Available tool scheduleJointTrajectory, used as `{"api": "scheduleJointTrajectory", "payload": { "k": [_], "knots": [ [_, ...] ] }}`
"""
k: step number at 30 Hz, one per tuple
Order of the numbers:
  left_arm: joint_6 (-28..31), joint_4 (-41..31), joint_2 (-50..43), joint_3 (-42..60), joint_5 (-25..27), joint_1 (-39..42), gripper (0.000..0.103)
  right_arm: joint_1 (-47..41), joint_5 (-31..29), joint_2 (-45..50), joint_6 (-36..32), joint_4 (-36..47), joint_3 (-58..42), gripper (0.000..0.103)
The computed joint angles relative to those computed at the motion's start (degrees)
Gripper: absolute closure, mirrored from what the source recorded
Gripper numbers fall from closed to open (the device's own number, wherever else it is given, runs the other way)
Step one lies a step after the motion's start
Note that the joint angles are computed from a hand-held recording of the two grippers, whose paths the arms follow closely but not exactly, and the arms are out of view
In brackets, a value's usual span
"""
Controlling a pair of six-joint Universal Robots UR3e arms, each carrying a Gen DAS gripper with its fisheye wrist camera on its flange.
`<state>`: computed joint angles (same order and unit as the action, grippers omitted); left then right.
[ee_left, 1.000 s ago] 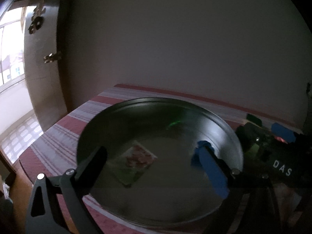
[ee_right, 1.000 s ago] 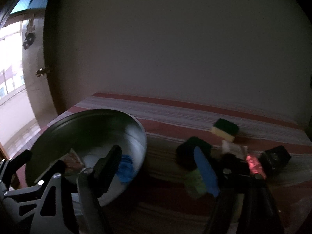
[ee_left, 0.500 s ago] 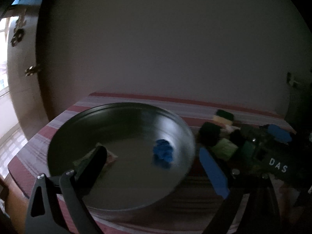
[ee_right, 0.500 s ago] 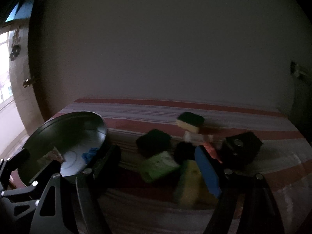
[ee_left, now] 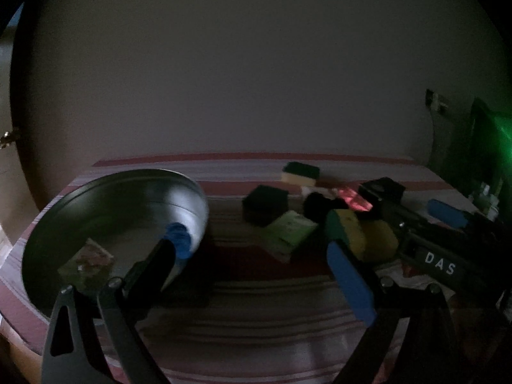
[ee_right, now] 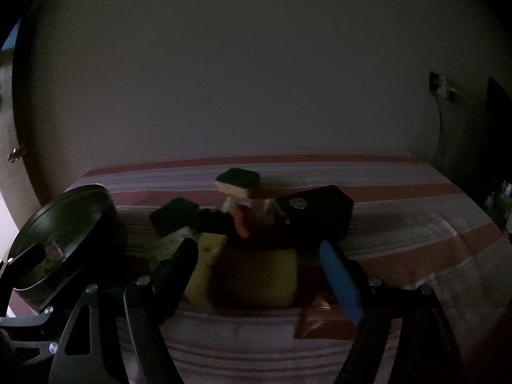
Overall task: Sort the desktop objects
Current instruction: 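Withdraw both tools from the basin back toward the item pile, then grasp the green-and-yellow sponge with the left tool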
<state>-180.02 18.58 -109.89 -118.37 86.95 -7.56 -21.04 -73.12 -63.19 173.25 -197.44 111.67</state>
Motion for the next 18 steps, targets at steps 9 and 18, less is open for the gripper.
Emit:
{"api": "scheduleJointTrajectory", "payload": {
  "k": [9, 18],
  "knots": [
    [1.01, -4.61, -3.63, 5.46, 1.05, -4.44, 0.006, -6.63, -0.3, 0.52, -0.78, -5.83, 5.04, 0.022],
    [0.91, -10.33, -9.56, 14.78, 1.0, -8.41, 0.005, -14.33, 3.99, 0.71, 0.36, -7.2, 7.89, 0.022]
  ]
}}
